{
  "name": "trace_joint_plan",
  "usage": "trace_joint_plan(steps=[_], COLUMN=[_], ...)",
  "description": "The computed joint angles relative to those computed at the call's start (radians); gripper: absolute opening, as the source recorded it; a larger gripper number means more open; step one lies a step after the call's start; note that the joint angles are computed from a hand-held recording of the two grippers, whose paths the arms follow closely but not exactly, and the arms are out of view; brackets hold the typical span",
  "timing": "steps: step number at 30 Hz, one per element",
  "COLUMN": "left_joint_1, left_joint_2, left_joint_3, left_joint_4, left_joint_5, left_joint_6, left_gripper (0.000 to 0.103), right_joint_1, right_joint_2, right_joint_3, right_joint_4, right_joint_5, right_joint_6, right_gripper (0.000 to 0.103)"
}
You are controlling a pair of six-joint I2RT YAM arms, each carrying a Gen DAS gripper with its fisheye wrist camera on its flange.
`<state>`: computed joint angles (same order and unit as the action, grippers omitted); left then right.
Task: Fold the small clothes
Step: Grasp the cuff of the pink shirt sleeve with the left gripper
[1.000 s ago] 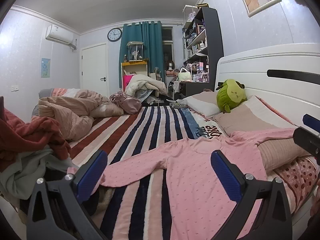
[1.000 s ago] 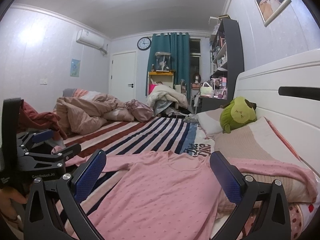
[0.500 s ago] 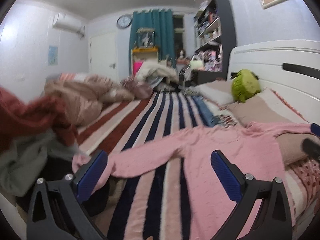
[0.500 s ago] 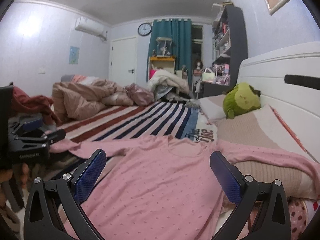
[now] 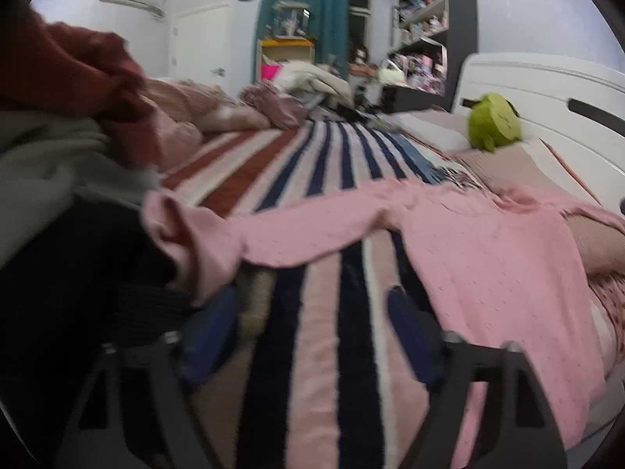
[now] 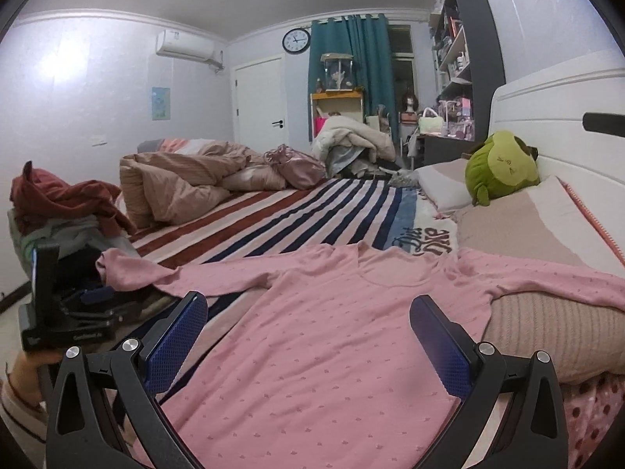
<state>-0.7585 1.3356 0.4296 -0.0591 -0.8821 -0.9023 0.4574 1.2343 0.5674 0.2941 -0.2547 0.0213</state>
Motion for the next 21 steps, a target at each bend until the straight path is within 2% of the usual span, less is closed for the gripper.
trace_joint_plan(steps=[1,3,4,5,6,7,8,10,11,13,15,16,17,19,21], left_joint_1=[0.005,0.052,0.056,0.046,0.004,-0.036,-0.064,-0.056,-0.033,0.021,0.073,0.085,0.104,0.153,0.183], left_joint_2=[-0.036,-0.132,-0.151,-0.150,-0.119,-0.105,-0.111,-0.185,-0.176,-0.076,0.071,0.116,0.162,0.238,0.333], left_joint_3=[-0.019,-0.078,-0.079,-0.060,-0.001,0.030,0.038,0.000,0.012,0.096,0.201,0.230,0.252,0.279,0.319], left_joint_4=[0.006,0.069,0.051,0.002,-0.133,-0.212,-0.231,-0.135,-0.136,-0.243,-0.384,-0.443,-0.460,-0.470,-0.524], left_joint_5=[0.006,0.072,0.066,0.030,-0.067,-0.139,-0.179,-0.156,-0.139,-0.166,-0.212,-0.223,-0.232,-0.237,-0.274], left_joint_6=[-0.001,0.024,0.009,-0.022,-0.113,-0.175,-0.188,-0.084,-0.062,-0.074,-0.132,-0.162,-0.163,-0.162,-0.212], left_gripper=[0.056,0.055,0.055,0.055,0.056,0.058,0.065,0.072,0.072,0.072,0.070,0.063,0.053,0.040,0.028], right_joint_1=[0.002,0.003,0.002,0.004,0.004,0.004,0.001,0.001,-0.002,-0.012,-0.019,-0.021,-0.023,-0.024,-0.025], right_joint_2=[0.000,0.001,-0.001,-0.001,-0.003,-0.003,-0.004,-0.009,-0.007,-0.006,-0.010,-0.017,-0.026,-0.043,-0.057], right_joint_3=[0.001,0.001,-0.003,-0.003,-0.004,-0.006,-0.008,-0.016,-0.015,-0.018,-0.019,-0.022,-0.027,-0.035,-0.042], right_joint_4=[-0.003,-0.007,-0.006,-0.006,-0.005,0.000,0.003,0.010,0.011,0.012,0.009,0.008,0.014,0.016,0.020], right_joint_5=[-0.002,-0.008,-0.007,-0.002,0.003,0.005,0.003,0.000,-0.006,-0.023,-0.041,-0.046,-0.050,-0.050,-0.050], right_joint_6=[0.002,0.002,0.000,-0.003,-0.004,-0.003,-0.001,0.009,0.012,0.017,0.021,0.022,0.021,0.020,0.019], right_gripper=[0.103,0.103,0.103,0.103,0.103,0.103,0.103,0.103,0.103,0.103,0.103,0.103,0.103,0.103,0.103])
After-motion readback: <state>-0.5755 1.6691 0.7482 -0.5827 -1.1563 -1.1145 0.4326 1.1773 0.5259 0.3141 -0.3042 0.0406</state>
